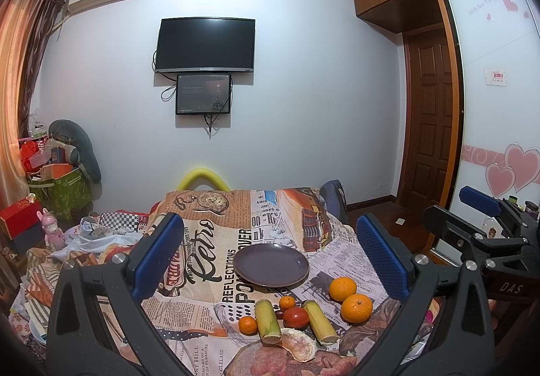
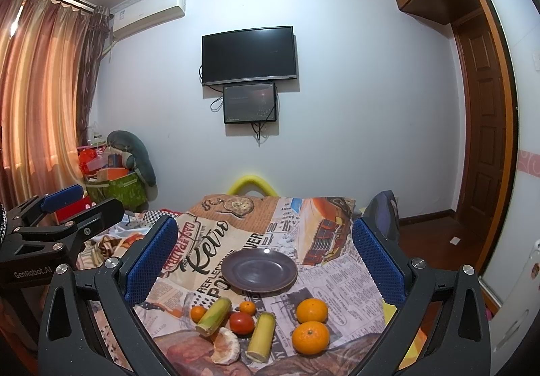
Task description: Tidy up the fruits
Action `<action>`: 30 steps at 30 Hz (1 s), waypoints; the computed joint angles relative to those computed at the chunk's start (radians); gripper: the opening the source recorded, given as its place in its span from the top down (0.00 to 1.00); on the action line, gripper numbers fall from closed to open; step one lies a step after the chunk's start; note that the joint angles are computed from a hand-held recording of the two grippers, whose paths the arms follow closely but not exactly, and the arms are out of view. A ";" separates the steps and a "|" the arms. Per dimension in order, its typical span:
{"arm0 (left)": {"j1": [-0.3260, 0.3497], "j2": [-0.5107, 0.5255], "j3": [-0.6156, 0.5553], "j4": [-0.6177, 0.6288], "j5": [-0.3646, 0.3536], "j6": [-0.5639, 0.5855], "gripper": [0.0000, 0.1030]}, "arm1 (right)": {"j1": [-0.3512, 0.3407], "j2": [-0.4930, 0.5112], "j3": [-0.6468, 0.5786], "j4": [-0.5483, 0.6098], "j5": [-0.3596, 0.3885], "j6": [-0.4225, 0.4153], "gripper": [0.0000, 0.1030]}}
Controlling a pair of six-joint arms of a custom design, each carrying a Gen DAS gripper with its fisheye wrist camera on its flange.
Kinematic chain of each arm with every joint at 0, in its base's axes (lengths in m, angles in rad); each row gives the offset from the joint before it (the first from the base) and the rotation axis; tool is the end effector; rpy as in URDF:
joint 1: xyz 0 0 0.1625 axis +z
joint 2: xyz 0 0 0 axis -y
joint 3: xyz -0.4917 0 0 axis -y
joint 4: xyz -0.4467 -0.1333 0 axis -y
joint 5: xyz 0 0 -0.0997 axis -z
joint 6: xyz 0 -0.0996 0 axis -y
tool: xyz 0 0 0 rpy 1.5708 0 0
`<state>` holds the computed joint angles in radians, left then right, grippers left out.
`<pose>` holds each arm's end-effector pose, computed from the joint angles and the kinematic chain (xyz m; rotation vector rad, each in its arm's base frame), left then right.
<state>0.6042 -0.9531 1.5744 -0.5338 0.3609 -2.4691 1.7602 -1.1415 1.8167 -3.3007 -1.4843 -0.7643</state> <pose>-0.4263 -0.5695 0.2009 0.4727 1.8141 -1.5956 0.2691 -0.6498 0.3681 1.2237 -2.2292 1.4509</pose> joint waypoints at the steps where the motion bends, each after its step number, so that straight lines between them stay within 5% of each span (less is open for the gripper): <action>1: 0.000 0.000 0.000 -0.002 -0.001 0.002 0.00 | 0.000 0.000 0.000 -0.001 0.000 0.000 0.00; 23: 0.009 0.006 -0.006 0.026 0.005 -0.023 0.00 | 0.000 0.001 -0.002 0.000 -0.007 0.004 0.00; 30: 0.045 0.048 -0.085 0.200 0.020 -0.152 0.00 | 0.000 0.028 -0.033 0.024 -0.069 0.006 0.00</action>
